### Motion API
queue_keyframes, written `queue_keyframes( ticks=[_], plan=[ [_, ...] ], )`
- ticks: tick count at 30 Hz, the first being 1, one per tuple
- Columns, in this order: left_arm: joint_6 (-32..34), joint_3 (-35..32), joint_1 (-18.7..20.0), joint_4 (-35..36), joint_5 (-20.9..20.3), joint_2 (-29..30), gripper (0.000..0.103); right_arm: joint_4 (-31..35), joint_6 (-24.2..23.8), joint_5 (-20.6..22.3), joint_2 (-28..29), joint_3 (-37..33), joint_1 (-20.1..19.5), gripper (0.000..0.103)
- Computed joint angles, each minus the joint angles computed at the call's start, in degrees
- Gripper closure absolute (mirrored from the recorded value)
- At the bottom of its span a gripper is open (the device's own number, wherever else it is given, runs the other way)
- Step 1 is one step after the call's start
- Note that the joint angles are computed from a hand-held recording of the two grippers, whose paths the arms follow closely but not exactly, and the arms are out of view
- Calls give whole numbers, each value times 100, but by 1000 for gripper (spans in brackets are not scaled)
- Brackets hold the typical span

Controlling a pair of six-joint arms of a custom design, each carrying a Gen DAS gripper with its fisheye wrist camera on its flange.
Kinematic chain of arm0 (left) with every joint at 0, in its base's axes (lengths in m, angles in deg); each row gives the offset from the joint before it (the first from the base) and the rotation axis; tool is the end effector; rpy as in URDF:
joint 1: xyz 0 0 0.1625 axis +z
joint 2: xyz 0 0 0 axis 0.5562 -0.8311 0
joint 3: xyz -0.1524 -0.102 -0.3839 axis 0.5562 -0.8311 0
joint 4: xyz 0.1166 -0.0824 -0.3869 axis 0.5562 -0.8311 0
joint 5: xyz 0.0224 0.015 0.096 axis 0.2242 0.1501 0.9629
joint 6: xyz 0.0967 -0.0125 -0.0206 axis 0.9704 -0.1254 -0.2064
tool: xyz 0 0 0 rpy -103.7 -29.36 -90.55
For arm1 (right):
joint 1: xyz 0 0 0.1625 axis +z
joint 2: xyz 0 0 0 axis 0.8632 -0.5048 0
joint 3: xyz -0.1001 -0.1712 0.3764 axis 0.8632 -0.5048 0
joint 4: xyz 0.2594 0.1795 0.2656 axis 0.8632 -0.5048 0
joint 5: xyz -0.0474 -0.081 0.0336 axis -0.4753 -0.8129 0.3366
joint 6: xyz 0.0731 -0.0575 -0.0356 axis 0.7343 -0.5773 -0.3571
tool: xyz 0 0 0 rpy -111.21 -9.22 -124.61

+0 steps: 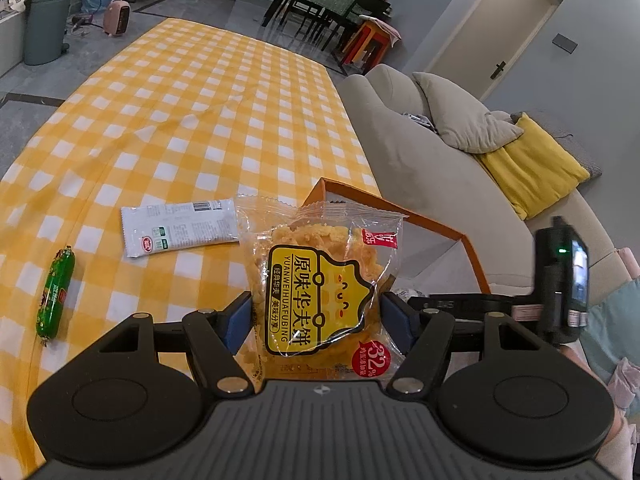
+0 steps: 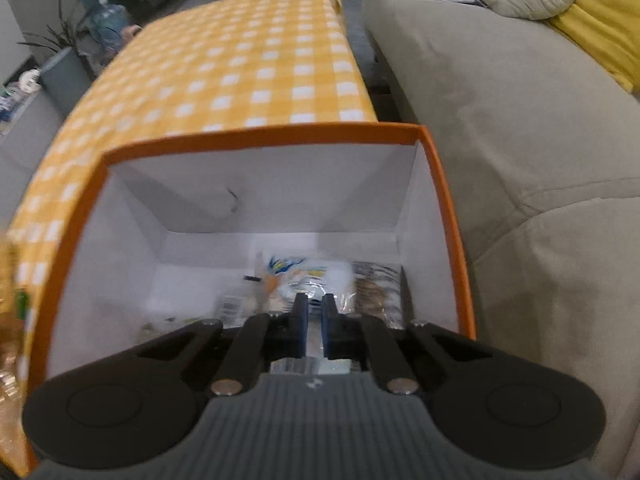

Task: Organize snacks
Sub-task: 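Carry the white printed bag into the box and open the right tool, then lower the waffle bag into the box and open the left tool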

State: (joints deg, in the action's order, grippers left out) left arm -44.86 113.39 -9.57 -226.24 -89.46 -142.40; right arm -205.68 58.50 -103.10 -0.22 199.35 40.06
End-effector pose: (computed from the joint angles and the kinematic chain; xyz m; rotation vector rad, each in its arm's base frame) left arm -0.2171 -0.3281 0.1536 0.0147 2.5674 -1.1069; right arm 0.1600 -0.4851 0.1663 0.4575 -2.4090 0.4957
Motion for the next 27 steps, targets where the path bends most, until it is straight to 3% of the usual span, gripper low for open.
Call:
queue_keyframes(
  ticks=[5, 11, 20, 24, 27],
  plan=[
    [-58, 19, -5, 94, -16, -62, 25, 81, 45, -414, 313, -145, 34, 100],
    [-85, 10, -7, 67, -41, -43, 25, 352, -112, -506, 196, -77, 58, 100],
    [-84, -27, -37, 111, 12, -4, 25, 1484, 62, 93, -447, -8, 29, 95],
    [-101, -65, -29, 170, -14, 24, 25, 1455, -47, -402, -238, 18, 106, 99],
    [-88, -77, -38, 181, -3, 37, 25, 1217, -158, -501, -116, 29, 95, 101]
  ],
)
